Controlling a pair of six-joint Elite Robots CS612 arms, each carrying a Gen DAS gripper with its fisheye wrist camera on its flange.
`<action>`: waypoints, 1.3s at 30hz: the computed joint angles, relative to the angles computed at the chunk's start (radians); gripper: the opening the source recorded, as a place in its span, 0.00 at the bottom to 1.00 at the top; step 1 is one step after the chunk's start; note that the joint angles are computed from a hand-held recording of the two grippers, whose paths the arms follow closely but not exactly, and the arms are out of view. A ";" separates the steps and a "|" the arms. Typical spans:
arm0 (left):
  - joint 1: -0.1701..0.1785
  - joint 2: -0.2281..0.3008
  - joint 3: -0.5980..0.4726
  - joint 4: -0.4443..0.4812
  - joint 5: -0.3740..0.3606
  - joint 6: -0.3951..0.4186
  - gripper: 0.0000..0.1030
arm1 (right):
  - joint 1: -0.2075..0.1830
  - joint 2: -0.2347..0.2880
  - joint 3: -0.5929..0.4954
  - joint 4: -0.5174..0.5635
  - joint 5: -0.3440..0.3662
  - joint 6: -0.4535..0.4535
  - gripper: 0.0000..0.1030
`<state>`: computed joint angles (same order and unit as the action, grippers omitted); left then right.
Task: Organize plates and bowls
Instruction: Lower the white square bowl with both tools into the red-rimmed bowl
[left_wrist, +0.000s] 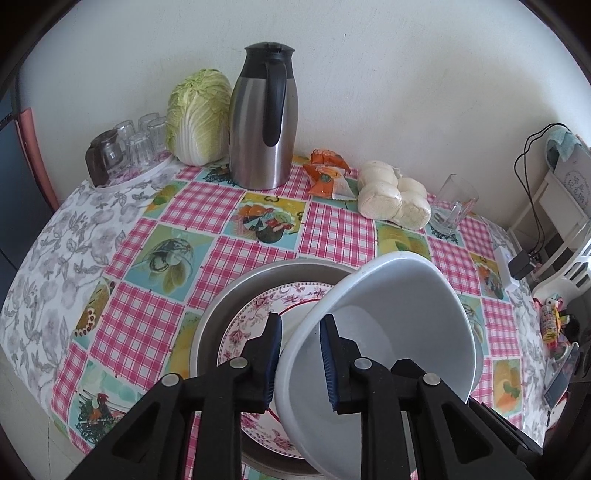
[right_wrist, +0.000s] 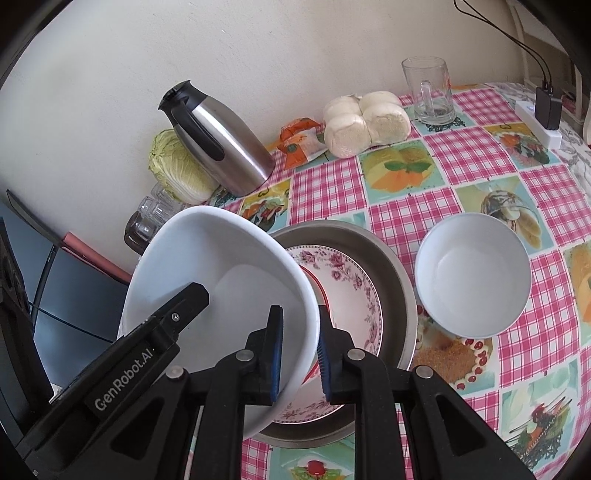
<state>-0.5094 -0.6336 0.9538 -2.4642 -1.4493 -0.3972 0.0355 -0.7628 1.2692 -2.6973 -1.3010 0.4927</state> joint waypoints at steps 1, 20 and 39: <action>0.001 0.002 -0.003 0.006 -0.004 -0.003 0.23 | 0.000 0.000 -0.002 0.007 0.000 0.000 0.20; 0.016 0.028 -0.042 0.080 -0.025 -0.049 0.38 | -0.005 0.008 -0.021 0.072 0.037 -0.007 0.29; 0.017 0.019 -0.030 0.053 -0.031 -0.053 0.38 | -0.006 0.003 -0.015 0.053 0.049 -0.009 0.33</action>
